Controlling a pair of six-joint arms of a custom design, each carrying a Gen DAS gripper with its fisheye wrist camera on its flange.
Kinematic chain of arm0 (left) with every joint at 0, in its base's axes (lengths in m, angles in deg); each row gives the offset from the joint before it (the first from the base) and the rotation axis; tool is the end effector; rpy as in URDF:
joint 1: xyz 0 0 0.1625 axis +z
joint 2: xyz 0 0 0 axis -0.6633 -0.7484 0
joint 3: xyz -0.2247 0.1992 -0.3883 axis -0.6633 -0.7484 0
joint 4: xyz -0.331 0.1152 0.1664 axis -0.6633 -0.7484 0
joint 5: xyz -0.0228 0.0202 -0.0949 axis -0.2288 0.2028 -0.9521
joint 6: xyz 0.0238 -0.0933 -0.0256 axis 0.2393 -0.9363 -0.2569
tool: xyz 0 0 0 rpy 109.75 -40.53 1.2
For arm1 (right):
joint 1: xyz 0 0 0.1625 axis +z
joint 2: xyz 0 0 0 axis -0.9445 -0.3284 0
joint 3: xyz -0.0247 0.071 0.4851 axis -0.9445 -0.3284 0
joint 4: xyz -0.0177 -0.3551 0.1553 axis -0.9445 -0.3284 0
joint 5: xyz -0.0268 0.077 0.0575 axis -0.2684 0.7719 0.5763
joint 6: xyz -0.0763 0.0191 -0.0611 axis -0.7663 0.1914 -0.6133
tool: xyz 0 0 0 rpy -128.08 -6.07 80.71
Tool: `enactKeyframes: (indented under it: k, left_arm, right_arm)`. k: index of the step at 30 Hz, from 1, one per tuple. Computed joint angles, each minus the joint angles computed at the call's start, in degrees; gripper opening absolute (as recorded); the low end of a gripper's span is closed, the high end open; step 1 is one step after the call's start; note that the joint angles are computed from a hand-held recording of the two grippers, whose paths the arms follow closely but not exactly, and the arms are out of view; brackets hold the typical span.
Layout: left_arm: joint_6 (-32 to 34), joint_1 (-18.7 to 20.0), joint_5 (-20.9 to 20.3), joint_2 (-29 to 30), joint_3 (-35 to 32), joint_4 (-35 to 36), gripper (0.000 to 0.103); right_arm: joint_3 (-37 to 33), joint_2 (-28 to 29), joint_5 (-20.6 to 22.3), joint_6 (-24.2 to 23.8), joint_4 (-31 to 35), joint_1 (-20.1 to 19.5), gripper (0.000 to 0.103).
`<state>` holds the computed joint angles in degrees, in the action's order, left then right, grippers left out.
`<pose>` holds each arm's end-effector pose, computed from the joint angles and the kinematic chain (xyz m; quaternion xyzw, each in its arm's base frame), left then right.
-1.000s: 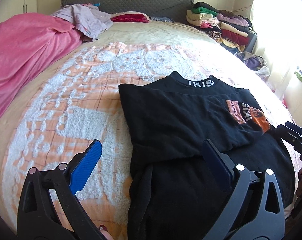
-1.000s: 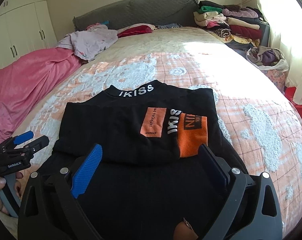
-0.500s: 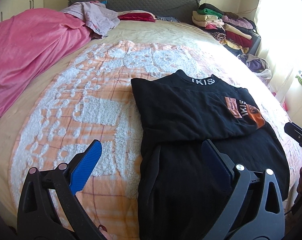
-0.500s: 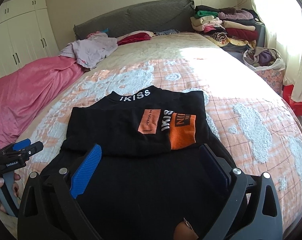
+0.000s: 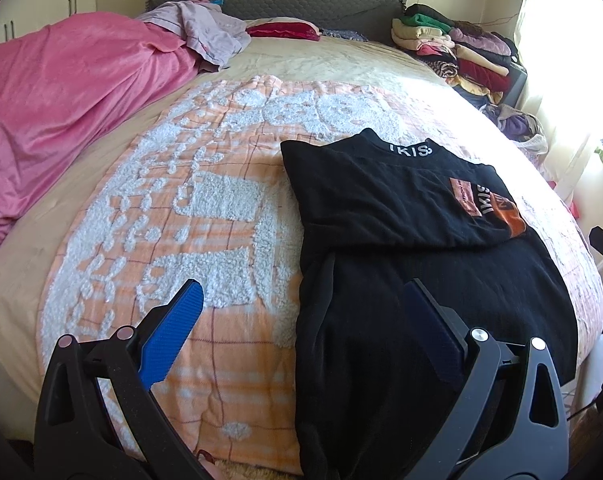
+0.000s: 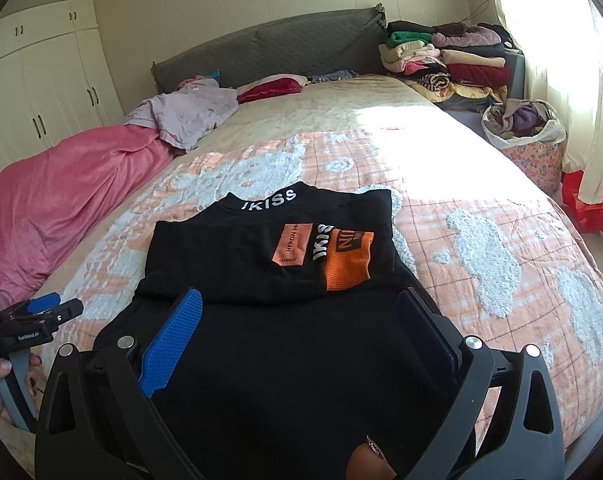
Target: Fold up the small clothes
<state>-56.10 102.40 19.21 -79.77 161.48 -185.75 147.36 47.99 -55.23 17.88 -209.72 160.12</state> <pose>-0.1870 -0.7703 0.0928 0.0709 0.8697 -0.3565 0.3340 0.0993 -0.8271 0.2075 0.2017 -0.8799 0.3665 0.2253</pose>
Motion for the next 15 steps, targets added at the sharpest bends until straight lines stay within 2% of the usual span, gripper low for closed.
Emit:
enactKeyframes:
  k: [15]
  left_arm:
    - [-6.6, -1.2, 1.8, -3.4, 7.9, 0.9, 0.093]
  right_arm:
    - [6.1, -4.3, 1.8, 0.1, -2.4, -1.4, 0.098]
